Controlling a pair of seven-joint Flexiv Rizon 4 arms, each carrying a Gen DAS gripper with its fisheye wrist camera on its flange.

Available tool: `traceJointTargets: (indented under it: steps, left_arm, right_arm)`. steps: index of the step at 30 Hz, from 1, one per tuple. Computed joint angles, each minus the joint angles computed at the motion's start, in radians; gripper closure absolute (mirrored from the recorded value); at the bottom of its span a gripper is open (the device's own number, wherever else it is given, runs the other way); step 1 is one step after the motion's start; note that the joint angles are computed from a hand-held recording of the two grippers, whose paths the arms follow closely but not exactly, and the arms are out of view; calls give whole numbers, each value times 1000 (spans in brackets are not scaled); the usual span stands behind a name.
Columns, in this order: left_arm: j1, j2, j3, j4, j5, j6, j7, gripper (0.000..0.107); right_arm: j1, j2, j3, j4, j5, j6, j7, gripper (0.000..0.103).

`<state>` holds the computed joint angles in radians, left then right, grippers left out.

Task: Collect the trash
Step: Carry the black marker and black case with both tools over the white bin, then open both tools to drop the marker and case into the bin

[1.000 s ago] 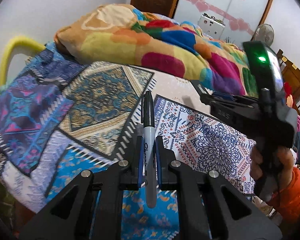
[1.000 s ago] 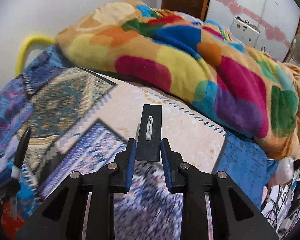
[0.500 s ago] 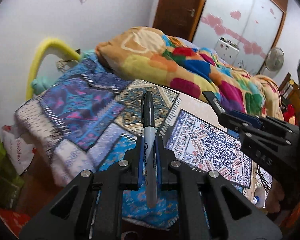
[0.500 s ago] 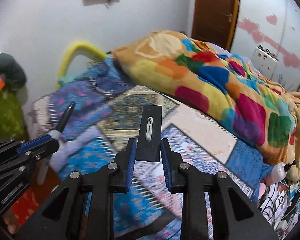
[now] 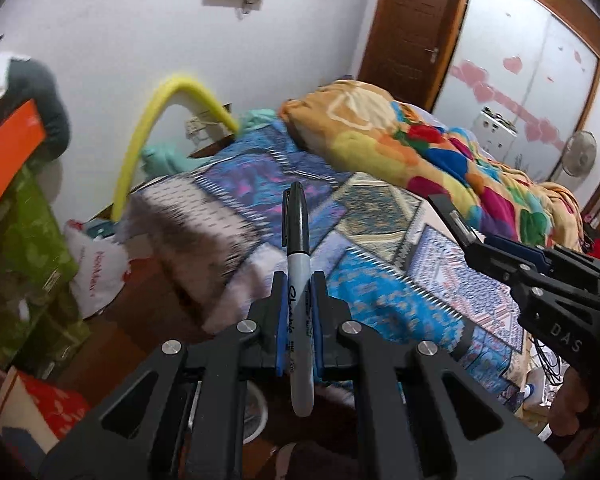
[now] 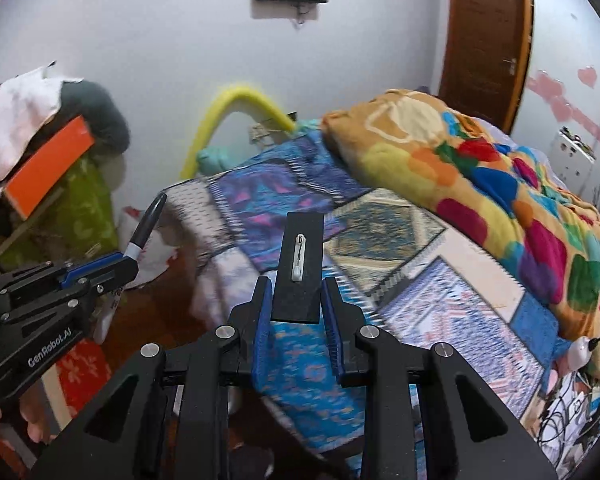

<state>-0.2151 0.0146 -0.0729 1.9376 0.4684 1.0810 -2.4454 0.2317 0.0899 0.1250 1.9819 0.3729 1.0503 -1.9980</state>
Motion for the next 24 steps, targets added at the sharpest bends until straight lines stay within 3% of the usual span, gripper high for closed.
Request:
traceJointTargets:
  steps: [7,12,18,24]
  left_arm:
    - [42,131,15,164,-38,-21,8,97]
    - [78,171,19,275,-118,-16,60,97]
    - [102,141,35,388,-230,42,121,97]
    - [100,37,49,447,-350,106,196,97]
  right_arm:
    - [54,40,43,61,-13,-14,27,80]
    - [98,42,64,94,-25,-37,52,80]
    - [133,-16,86,115,-74,-72,85,80]
    - [144,-97,104,115,-122,-128,104,80]
